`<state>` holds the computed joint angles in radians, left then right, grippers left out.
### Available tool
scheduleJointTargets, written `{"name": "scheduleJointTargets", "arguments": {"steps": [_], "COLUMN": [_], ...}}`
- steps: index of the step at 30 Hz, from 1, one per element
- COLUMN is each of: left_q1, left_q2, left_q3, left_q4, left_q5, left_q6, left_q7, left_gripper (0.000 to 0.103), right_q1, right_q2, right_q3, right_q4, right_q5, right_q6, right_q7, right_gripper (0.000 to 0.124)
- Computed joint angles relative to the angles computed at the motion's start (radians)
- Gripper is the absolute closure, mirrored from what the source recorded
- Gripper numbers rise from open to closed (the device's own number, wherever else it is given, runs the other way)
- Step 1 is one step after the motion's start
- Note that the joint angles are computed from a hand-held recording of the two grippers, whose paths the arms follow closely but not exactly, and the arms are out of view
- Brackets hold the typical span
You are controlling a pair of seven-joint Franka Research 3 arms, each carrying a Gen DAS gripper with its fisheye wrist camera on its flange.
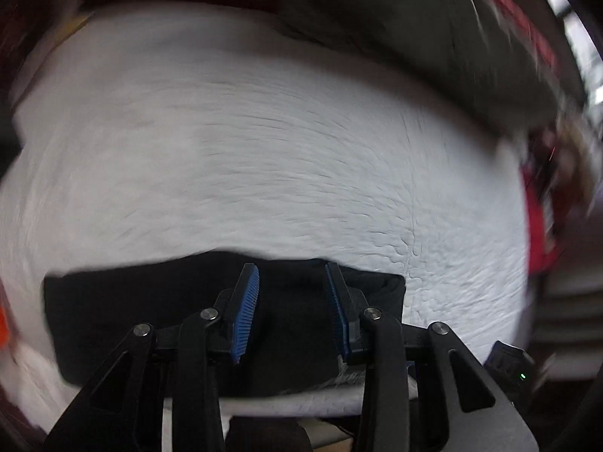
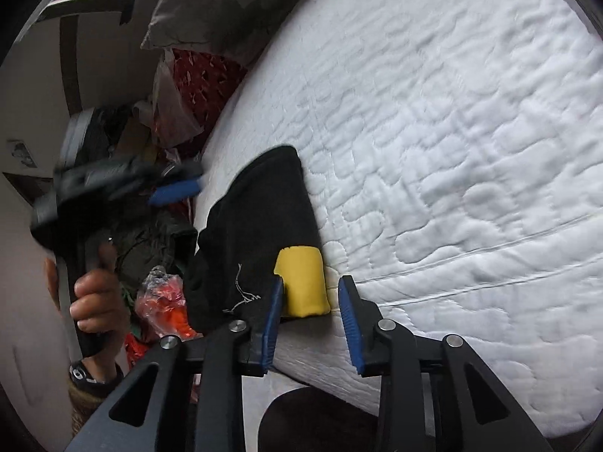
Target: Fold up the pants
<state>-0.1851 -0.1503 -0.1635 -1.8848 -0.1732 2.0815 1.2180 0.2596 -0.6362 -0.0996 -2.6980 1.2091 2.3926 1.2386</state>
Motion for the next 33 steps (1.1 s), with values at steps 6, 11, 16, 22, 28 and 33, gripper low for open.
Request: {"name": "scheduleJointTargets", "arguments": {"steps": [6, 11, 16, 22, 28, 33], "left_q1": [0.089, 0.143, 0.173, 0.205, 0.241, 0.247], "left_q2": [-0.282, -0.447, -0.506, -0.499, -0.458, -0.399], "left_q3": [0.148, 0.204, 0.259, 0.260, 0.282, 0.313], "left_q4": [-0.288, -0.433, -0.494, -0.494, -0.438, -0.396], "left_q5": [-0.110, -0.074, -0.080, -0.031, 0.021, -0.024], "left_q6": [-0.029, -0.086, -0.079, -0.081, -0.104, -0.092], "left_q7": [0.119, 0.120, 0.137, 0.165, 0.226, 0.302], "left_gripper": [0.066, 0.066, 0.066, 0.066, 0.066, 0.063], "right_q1": [0.028, 0.129, 0.221, 0.283, 0.263, 0.262], "right_q2": [-0.056, 0.002, 0.138, 0.289, 0.465, 0.595], "right_q3": [0.044, 0.123, 0.222, 0.330, 0.447, 0.480], "right_q4": [0.042, 0.142, 0.280, 0.411, 0.526, 0.616], "right_q5": [-0.092, -0.180, -0.278, -0.484, -0.880, -1.246], "right_q6": [0.000, -0.009, 0.042, 0.163, 0.289, 0.286], "right_q7": [0.002, -0.016, 0.014, 0.132, 0.433, 0.738], "right_gripper": [0.087, 0.086, 0.084, 0.074, 0.066, 0.061]}}
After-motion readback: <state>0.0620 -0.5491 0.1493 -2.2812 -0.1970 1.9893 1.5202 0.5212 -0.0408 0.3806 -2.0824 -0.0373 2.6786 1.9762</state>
